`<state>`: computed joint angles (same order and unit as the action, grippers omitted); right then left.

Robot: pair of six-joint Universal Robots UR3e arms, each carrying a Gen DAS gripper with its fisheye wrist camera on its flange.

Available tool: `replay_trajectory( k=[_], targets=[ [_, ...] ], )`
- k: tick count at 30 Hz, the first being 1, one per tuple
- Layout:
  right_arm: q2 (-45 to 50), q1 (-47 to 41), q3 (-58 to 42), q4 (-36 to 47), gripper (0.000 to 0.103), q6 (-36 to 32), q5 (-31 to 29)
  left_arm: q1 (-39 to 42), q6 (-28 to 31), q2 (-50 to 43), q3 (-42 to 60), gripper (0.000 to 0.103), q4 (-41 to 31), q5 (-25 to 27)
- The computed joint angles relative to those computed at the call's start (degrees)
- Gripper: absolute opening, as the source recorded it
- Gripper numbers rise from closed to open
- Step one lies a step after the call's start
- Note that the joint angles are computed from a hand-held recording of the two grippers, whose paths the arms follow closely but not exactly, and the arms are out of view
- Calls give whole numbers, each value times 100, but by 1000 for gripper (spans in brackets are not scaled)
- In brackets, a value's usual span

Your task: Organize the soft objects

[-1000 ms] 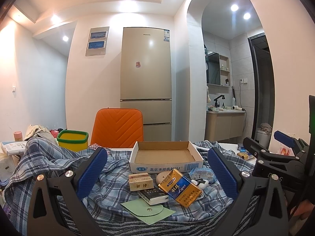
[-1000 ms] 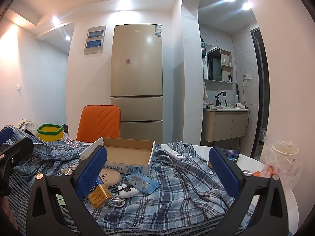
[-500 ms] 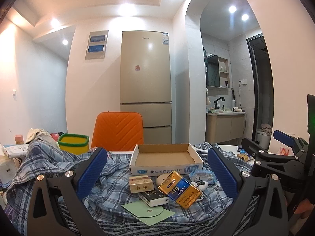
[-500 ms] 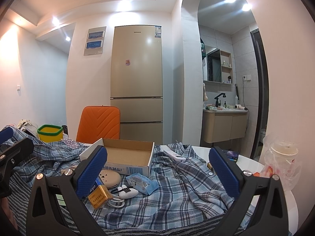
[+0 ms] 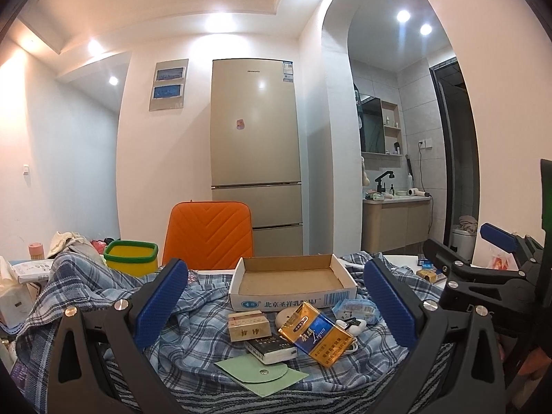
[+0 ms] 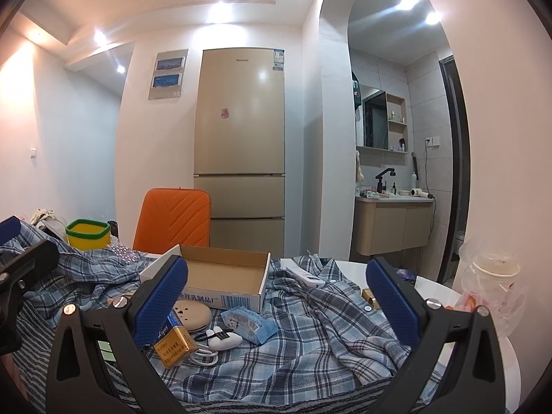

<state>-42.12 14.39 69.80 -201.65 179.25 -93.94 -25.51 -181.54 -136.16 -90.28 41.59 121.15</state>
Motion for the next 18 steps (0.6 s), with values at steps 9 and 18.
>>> replay_trajectory(
  k=[9, 18],
  targets=[
    [27, 76, 15, -143, 103, -88, -117, 75, 14, 78, -193, 103, 191, -344],
    [17, 95, -70, 75, 103, -55, -177, 103, -47, 135, -237, 103, 198, -413]
  ],
)
